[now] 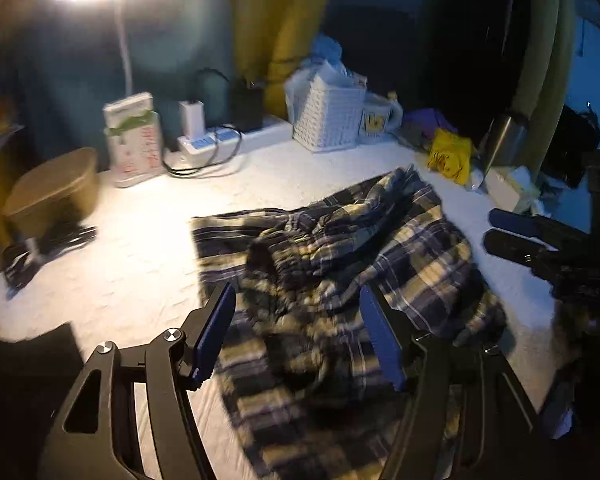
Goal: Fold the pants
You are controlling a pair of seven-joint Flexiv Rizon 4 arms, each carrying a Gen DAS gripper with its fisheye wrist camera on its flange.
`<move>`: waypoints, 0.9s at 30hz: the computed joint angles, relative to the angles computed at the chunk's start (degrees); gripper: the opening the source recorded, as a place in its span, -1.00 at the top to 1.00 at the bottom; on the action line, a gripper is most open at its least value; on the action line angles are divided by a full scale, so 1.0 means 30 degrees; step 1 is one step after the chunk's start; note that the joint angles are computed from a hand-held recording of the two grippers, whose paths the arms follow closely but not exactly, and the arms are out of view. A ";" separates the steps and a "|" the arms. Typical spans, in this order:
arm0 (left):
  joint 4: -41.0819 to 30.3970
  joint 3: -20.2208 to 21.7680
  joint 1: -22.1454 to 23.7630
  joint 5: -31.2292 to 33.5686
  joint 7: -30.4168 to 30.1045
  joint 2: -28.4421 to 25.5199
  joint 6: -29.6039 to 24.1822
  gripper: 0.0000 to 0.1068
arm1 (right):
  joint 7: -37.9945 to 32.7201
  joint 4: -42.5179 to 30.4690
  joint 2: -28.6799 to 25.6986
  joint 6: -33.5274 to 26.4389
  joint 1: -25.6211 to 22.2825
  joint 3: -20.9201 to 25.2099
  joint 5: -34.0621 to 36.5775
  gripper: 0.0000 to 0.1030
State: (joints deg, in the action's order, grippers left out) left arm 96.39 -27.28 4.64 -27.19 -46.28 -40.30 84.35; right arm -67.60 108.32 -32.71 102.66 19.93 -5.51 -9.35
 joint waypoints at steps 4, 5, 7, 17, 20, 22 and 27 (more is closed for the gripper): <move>-0.2747 0.2559 -0.2112 0.0615 -0.1254 -0.1334 -0.1575 -0.08 | -0.0377 -0.0014 -0.0190 0.0132 -0.1309 0.1147 -0.0411 -0.06; -0.3086 0.2697 -0.2224 0.0658 -0.1341 -0.1554 -0.1676 0.27 | -0.0502 -0.0051 -0.0259 0.0187 -0.1623 0.1475 -0.0555 0.03; -0.3854 0.3019 -0.2424 0.0756 -0.1512 -0.2011 -0.2192 0.68 | -0.0809 -0.0235 -0.0478 0.0216 -0.2246 0.2142 -0.0942 0.14; -0.6320 0.5542 -0.3593 0.1860 -0.4051 -0.3308 -0.1838 0.81 | -0.1391 -0.2780 -0.2254 -0.2380 -0.3599 0.3771 -0.2152 0.14; -0.7470 0.5658 -0.3353 0.2156 -0.4356 -0.3984 -0.3044 0.80 | -0.1416 -0.3926 -0.2830 -0.3855 -0.3999 0.4223 -0.2021 0.14; -0.8020 0.5819 -0.3326 0.2263 -0.4600 -0.4161 -0.4301 0.73 | -0.1790 -0.4559 -0.3082 -0.4660 -0.4314 0.4680 -0.1955 0.14; -0.7065 0.4907 -0.2572 0.1831 -0.4253 -0.3236 -0.4853 0.29 | -0.3191 -0.5183 -0.2946 -0.5261 -0.5161 0.5728 -0.1283 0.14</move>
State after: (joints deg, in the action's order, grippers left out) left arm 75.19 -12.56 -3.08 -21.70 -59.04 -50.01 69.79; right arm -77.18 92.77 -41.55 86.87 4.45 11.67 -13.19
